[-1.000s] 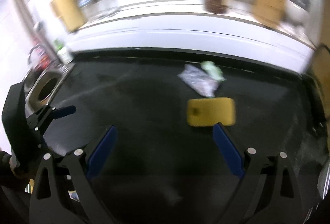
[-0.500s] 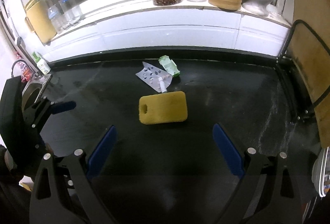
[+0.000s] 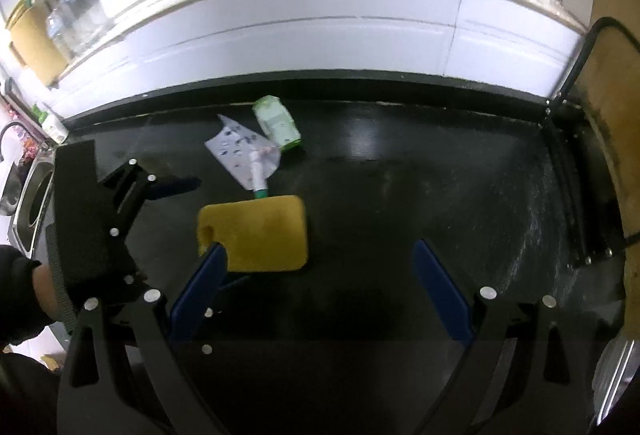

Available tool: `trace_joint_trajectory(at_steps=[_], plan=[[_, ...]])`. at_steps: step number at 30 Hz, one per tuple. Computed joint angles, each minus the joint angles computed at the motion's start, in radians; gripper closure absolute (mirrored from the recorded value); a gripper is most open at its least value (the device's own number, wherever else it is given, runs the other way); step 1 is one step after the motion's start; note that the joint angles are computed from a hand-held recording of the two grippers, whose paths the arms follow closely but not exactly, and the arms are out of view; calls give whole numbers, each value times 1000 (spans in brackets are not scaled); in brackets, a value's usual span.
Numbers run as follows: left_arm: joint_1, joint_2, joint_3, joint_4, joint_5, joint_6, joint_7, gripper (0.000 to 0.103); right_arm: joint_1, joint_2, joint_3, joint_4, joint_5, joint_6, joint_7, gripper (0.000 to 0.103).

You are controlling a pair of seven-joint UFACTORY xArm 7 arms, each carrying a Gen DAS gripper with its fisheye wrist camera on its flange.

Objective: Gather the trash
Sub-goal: 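Grasp the yellow sponge with the left gripper while the right grasps the white marker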

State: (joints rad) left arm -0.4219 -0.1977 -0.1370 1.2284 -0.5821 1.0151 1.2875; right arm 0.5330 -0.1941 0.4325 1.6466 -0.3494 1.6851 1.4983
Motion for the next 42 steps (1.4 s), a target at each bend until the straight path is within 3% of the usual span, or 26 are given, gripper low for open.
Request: trace_joint_trajectory(at_steps=[4,5,8,19,21,25,29,38,42], plan=[[-6,57,-8,33,-1,34,22,10,-27,-62,-52,-114,77,-67,-49,12],[-3,69,-7,46,-5,61,30,22,-35,-72,-57,-133,90,-82,-59,12],[12,67,-4,46,-17,92,54,38,-61,-90,-75,-196,130,-152,-95,12],[116,-3,72,47,-2,205,31,41,-93,29,-118,-250,179,-409,-284,13],[132,-8,76,45,9,199,8,41,-86,63,-123,-231,173,-421,-308,21],[157,-9,79,44,36,183,-66,41,-54,148,-124,-151,119,-366,-344,37],[168,-1,82,64,38,178,-138,41,-10,196,-133,-84,68,-293,-364,89],[192,-38,105,94,36,186,-258,41,90,224,-116,54,7,-165,-266,89],[206,-75,129,94,33,210,-274,41,170,271,-93,185,-56,-70,-192,89]])
